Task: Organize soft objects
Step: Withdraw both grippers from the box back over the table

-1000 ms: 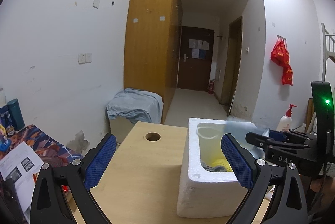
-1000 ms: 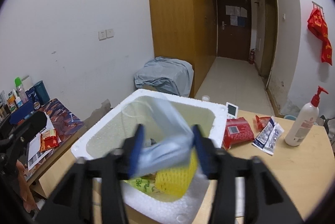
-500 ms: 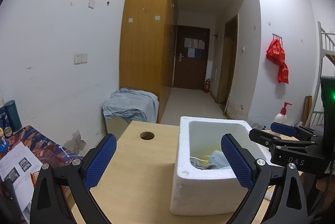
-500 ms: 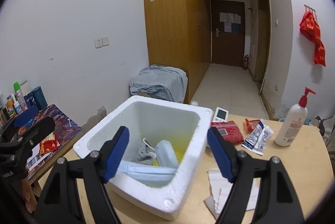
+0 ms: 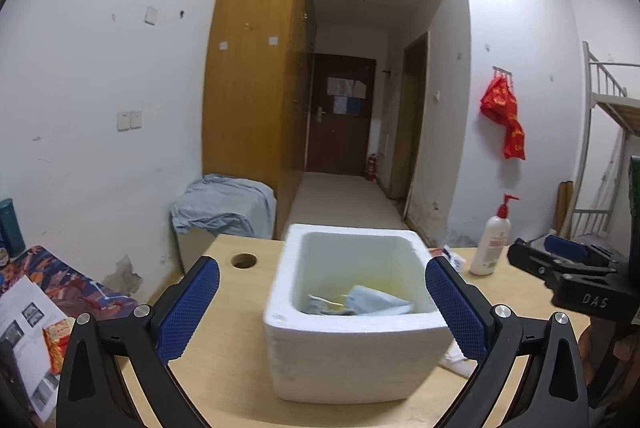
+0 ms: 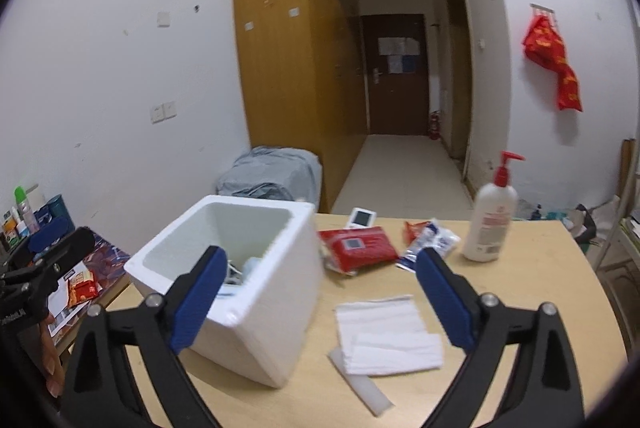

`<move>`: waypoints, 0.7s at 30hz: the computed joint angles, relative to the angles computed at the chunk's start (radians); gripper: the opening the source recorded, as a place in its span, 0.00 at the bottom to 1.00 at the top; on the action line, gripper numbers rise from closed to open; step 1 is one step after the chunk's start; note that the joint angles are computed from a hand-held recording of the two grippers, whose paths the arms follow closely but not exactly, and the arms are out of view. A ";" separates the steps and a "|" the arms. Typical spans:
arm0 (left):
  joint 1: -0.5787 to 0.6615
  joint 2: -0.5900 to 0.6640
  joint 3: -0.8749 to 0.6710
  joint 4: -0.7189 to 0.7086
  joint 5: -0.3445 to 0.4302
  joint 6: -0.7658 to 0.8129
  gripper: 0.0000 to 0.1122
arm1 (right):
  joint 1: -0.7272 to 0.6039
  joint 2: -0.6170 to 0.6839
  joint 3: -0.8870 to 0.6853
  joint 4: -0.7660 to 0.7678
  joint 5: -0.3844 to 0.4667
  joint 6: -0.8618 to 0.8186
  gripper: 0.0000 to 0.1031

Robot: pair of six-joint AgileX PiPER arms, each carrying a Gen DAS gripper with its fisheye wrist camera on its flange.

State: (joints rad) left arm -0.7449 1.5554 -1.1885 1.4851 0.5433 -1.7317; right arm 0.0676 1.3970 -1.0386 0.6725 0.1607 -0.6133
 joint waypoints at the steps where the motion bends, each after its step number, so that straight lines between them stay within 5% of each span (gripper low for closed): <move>1: -0.008 0.003 -0.003 -0.001 0.001 0.002 0.91 | -0.012 -0.015 0.016 0.011 0.000 -0.012 0.97; 5: -0.046 0.014 -0.016 -0.023 0.000 0.021 0.91 | -0.051 -0.083 0.083 0.004 -0.020 -0.016 1.00; 11: -0.110 0.042 -0.058 -0.064 0.030 0.078 0.91 | -0.129 -0.175 0.172 0.272 -0.012 -0.291 1.00; 21: -0.197 0.060 -0.097 -0.064 0.048 0.105 0.91 | -0.233 -0.291 0.264 0.485 0.041 -0.514 1.00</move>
